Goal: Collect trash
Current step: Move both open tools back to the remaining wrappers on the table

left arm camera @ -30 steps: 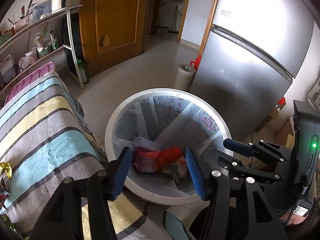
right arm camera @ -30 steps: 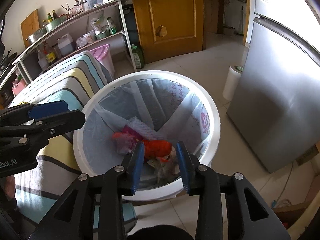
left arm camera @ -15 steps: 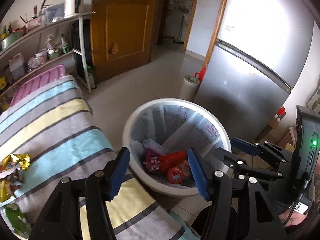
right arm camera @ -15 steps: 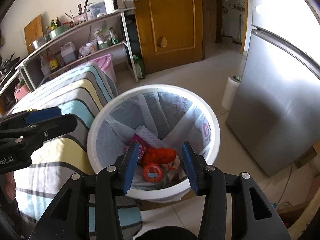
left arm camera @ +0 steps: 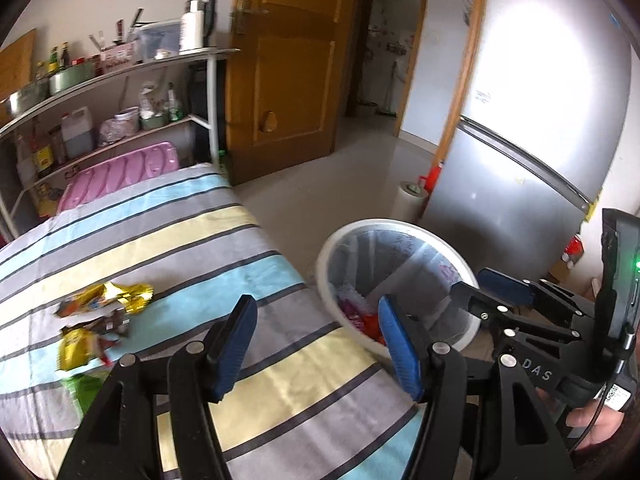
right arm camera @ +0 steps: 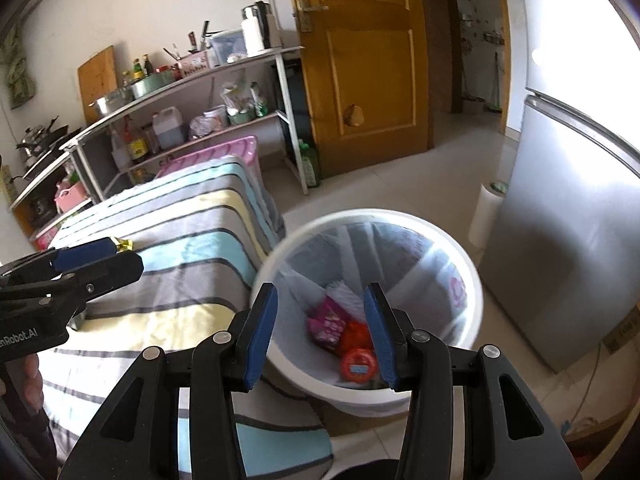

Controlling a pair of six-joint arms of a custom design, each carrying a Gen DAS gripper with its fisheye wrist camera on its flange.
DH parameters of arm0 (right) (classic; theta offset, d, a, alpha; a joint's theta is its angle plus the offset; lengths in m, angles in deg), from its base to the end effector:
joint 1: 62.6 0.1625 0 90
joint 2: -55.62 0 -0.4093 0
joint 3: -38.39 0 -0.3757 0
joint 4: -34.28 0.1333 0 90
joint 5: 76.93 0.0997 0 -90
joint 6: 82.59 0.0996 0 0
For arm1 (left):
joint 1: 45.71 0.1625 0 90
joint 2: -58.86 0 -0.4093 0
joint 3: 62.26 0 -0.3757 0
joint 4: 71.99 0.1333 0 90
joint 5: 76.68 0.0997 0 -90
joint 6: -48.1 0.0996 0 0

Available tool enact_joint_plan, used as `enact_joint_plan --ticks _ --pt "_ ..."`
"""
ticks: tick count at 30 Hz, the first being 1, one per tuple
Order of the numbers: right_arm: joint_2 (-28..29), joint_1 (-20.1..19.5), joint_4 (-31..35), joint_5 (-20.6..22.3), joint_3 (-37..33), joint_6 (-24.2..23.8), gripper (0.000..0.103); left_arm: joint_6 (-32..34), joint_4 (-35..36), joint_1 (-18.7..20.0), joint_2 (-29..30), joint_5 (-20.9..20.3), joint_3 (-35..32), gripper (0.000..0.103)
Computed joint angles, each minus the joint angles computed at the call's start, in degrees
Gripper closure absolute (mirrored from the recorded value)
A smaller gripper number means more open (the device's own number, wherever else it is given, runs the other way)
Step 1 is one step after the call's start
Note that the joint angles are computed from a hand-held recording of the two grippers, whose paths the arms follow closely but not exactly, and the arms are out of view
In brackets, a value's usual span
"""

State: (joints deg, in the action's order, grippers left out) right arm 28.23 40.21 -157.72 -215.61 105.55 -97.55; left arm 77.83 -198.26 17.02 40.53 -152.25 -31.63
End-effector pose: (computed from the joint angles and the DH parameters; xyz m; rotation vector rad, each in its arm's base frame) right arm 0.2248 -0.7250 0.1680 -0.0504 -2.0822 1.1955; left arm -0.2654 -0.8599 0.1635 1.2808 2.5181 -0.5917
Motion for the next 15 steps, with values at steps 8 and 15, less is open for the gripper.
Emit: enact_joint_plan --ticks 8,15 --pt "3.31 0.89 3.32 3.27 -5.25 -1.69 0.057 -1.13 -3.73 1.86 -2.75 2.52 2.31 0.037" --pt "7.39 1.49 9.1 6.34 -12.52 -3.31 0.056 -2.5 -5.57 3.8 -4.72 5.84 3.26 0.036"
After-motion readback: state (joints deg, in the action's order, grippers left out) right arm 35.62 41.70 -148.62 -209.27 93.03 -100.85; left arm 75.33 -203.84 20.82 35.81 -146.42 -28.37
